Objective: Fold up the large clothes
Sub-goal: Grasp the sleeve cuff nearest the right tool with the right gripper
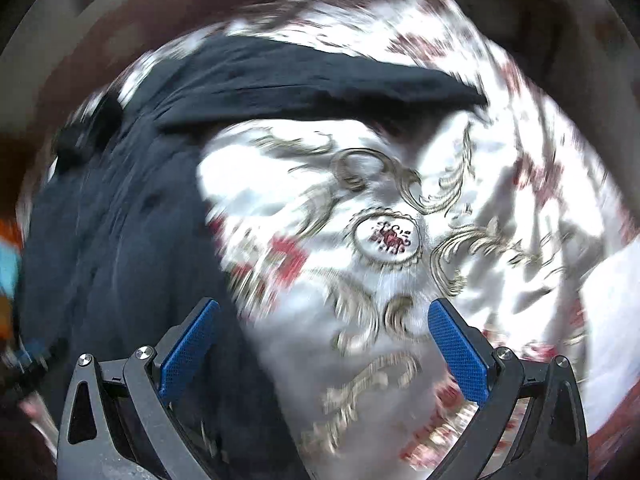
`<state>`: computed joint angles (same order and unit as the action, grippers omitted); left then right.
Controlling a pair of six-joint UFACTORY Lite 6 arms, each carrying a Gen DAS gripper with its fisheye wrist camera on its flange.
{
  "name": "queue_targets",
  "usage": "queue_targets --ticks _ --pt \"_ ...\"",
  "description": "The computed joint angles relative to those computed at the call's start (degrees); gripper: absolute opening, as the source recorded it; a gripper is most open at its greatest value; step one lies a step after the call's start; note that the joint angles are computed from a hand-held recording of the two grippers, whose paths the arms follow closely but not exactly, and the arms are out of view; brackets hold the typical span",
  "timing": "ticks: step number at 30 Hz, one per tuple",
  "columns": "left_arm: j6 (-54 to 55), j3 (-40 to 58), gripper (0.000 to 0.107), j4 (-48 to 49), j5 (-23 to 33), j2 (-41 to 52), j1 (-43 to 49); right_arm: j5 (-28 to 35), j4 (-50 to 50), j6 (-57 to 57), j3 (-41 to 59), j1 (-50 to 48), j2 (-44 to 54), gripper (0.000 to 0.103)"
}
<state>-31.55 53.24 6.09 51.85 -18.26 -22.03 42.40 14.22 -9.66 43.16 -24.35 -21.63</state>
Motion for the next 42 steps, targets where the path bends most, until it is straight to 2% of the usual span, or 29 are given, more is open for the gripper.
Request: queue_targets --ticks 3,6,9,12,15,19,21,23,27,28,29,31,34,36,39,42 --pt "5.25 7.12 0.103 -2.11 -4.68 9.35 -0.49 -4.12 17.80 -12.77 4.01 -7.42 11.50 0.102" --pt "5.34 15.40 0.103 1.77 -8.11 17.92 -2.06 -2.16 35.79 -20.82 13.25 -13.12 25.98 0.102" --pt "4.03 26.60 0.103 4.90 -7.97 29.21 -1.91 0.81 49.34 -24.09 24.18 -16.41 41.14 0.102" --pt "5.08 33.69 0.102 0.47 -8.78 36.02 0.50 2.42 53.97 -22.65 33.20 -17.29 51.74 0.102" --pt "5.23 41.61 0.103 -4.23 -10.54 43.46 2.65 1.09 54.50 -20.04 38.34 -16.70 56.87 0.102" --pt "-1.01 54.94 0.103 -1.71 -9.67 54.71 2.81 -1.72 54.85 -17.08 42.92 -15.30 60.07 0.100" --pt "-2.80 61.03 0.103 -1.99 -8.00 59.46 3.35 -2.34 54.90 -14.12 46.57 -14.81 62.90 0.088" --pt "-3.23 67.80 0.103 -3.38 -5.73 64.68 4.02 -1.83 54.66 -11.96 49.37 -15.92 65.42 0.069" --pt "-2.22 81.56 0.103 -5.17 0.66 75.23 4.06 -2.79 54.32 -6.72 53.25 -15.71 68.41 0.045" --pt "-2.71 82.68 0.103 -4.69 0.83 76.41 3.77 -2.17 55.55 -8.57 50.95 -16.57 66.94 0.033" --pt "-2.93 82.80 0.103 -4.64 0.45 76.84 3.66 -2.18 55.80 -9.35 49.43 -17.05 65.62 0.028" --pt "-2.67 84.86 0.103 -5.67 1.13 78.76 3.90 -2.59 52.97 -7.64 49.98 -16.91 64.74 0.024" --pt "-0.86 84.80 0.103 -8.35 0.88 79.15 4.90 -3.42 49.26 -8.13 49.56 -16.58 61.60 0.011" --pt "0.26 83.34 0.103 -9.78 0.79 78.15 5.62 -4.63 46.77 -8.75 48.63 -16.19 58.48 0.009" --pt "1.60 74.25 0.103 -11.05 -0.49 71.75 6.81 -6.99 43.10 -9.23 47.83 -14.83 53.58 0.006" --pt "2.44 59.38 0.103 -10.74 -4.89 61.28 8.03 -9.24 38.67 -8.26 48.40 -12.44 49.74 0.004"
